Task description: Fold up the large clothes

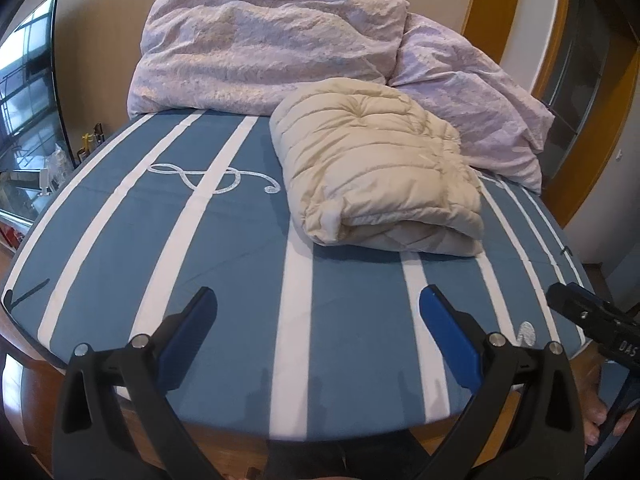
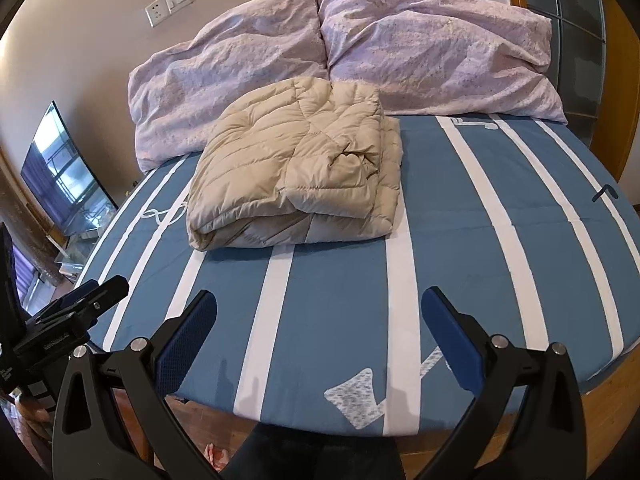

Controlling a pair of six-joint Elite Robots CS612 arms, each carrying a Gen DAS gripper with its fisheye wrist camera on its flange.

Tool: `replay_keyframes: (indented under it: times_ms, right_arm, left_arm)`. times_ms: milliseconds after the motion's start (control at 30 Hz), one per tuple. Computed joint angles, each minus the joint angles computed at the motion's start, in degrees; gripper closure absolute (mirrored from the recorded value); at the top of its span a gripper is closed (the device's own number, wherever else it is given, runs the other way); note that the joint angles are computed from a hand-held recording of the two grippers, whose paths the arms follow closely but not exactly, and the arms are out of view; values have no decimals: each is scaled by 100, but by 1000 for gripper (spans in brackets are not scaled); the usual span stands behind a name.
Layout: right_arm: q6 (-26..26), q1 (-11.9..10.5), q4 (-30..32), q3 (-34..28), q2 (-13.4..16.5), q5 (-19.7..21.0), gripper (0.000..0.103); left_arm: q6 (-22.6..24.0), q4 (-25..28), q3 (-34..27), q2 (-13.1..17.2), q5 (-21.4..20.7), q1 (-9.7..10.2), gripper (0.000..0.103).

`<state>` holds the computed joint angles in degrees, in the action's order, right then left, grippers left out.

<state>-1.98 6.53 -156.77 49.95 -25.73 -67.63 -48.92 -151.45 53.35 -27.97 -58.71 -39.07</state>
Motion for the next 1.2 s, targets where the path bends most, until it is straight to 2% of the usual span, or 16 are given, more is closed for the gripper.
replay_keyframes:
  times_ms: [633,1200]
  right_arm:
    - [125,-74,29,150,-92,405,1]
    - [145,-75,11,139,-82,420,1]
  left_arm:
    - [136,-197,-70,23,-411,7,2]
    - [221,-297,-154,72,-574,16,2]
